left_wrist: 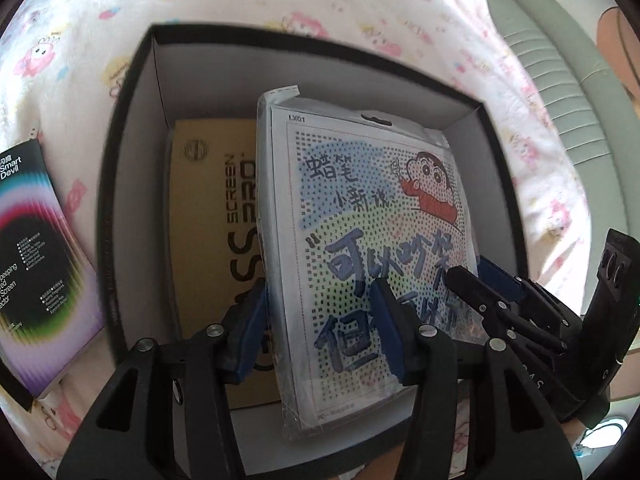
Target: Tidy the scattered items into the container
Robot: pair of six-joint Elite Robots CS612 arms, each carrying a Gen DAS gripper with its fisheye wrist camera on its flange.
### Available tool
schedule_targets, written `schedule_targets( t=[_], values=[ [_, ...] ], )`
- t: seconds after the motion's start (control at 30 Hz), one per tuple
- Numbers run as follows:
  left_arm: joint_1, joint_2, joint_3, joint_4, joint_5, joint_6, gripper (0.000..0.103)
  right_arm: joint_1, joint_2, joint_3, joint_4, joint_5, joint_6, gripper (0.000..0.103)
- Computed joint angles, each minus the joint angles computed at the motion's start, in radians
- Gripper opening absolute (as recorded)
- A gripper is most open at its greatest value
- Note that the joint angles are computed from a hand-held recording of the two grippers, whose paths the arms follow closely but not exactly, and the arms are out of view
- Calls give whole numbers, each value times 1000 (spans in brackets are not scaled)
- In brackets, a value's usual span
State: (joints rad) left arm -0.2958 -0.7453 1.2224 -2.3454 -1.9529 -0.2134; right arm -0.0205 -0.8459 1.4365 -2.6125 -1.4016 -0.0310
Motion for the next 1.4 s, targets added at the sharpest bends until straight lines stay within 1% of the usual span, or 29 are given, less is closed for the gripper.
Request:
schedule_targets(
  t=[0.07,0.23,0.37,0.43,0.5,0.57,0.63,0.7,0.77,0.83,0.9,1.0,1.03,1.1,1.13,1.2,1.27,1.33,1.4],
  values=[
    [-10,-2,-2,22,33,12,52,1,9,-12,32,-16,9,39],
    [-23,6,-6,73,44,6,52,5,28,-30,71,-67,13,39],
    [-22,-3,14,69,33,-6,52,10,38,-34,69,-99,-13,39],
    [-25,-15,26,70,54,-8,50,10,40,-33,59,-108,-16,39],
    [-27,-32,51,37,72,-16,50,4,37,-27,44,-90,1,39],
    [-24,-44,69,10,67,-37,50,-1,24,-4,-16,-75,21,39],
    [-25,-43,57,34,80,-46,50,-4,12,17,-78,-74,32,39],
    [-31,-31,31,81,94,-52,50,-9,4,25,-105,-57,41,39],
    [-34,-22,16,111,91,-60,50,-15,-2,28,-99,-33,43,39],
    [-40,-25,15,112,101,-69,52,-16,-2,18,-71,-16,44,39],
    [-45,-28,16,112,85,-63,53,-19,-2,12,-49,-1,53,39],
    [-52,-22,7,127,2,-47,52,-17,-2,9,-27,20,68,39],
    [-58,-26,14,126,1,-39,53,-17,-2,10,-23,24,69,39],
    [-74,-40,35,105,54,-26,54,-15,-7,19,-27,25,72,39],
    [-76,-44,42,99,59,-25,54,-13,-7,21,-27,24,73,39],
    [-70,-50,55,85,27,-38,55,-12,-6,19,-19,24,74,39],
    [-55,-57,75,54,-24,-77,53,-11,-7,21,-10,30,69,39],
    [-49,-65,96,30,-38,-105,52,-7,-6,20,-5,22,58,39],
    [-54,-67,101,35,-47,-99,52,-4,-1,12,13,14,49,39]
  ],
)
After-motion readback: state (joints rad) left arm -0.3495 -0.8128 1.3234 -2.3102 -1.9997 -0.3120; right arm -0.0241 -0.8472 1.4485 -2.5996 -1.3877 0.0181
